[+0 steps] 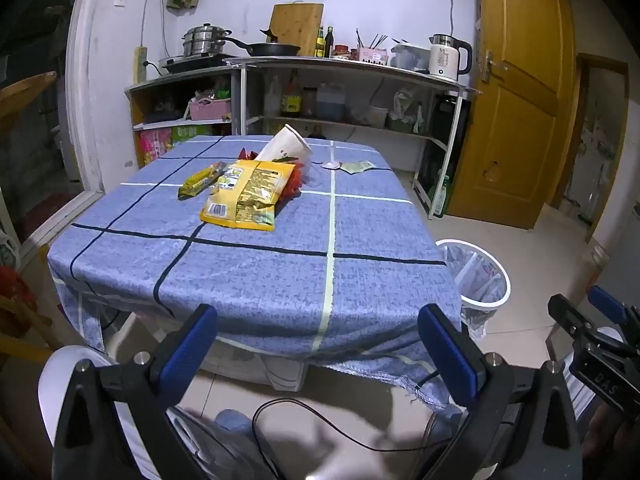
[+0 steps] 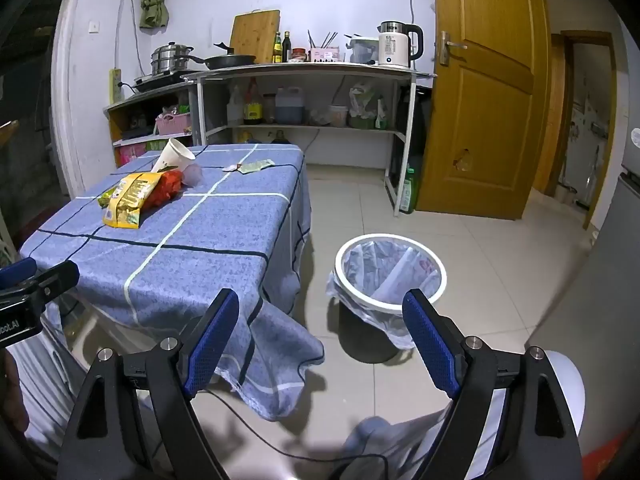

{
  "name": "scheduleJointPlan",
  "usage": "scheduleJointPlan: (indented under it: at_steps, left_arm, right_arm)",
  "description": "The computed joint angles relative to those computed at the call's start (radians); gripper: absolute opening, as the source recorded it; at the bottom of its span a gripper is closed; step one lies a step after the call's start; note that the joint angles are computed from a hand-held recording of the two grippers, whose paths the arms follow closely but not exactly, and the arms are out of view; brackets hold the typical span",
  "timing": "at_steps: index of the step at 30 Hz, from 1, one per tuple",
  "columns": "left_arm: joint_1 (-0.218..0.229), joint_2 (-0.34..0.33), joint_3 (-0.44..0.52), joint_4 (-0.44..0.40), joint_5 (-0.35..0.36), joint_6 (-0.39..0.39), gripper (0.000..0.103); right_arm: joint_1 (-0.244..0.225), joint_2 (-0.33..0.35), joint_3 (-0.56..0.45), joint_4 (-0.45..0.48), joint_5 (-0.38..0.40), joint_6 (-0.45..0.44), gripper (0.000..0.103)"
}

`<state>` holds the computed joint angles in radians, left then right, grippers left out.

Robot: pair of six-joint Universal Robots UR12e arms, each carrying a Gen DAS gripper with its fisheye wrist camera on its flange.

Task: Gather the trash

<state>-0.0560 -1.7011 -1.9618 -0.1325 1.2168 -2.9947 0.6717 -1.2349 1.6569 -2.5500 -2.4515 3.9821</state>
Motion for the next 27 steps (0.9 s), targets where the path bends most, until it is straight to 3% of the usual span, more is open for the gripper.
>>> scheduleJointPlan:
  at_steps: [27]
  left_arm:
    - [0.000, 0.000, 0.008, -0.023, 0.001, 0.010, 0.101]
  right_arm:
    - [-0.003, -0.003, 0.004, -0.003, 0.006, -0.002, 0.084]
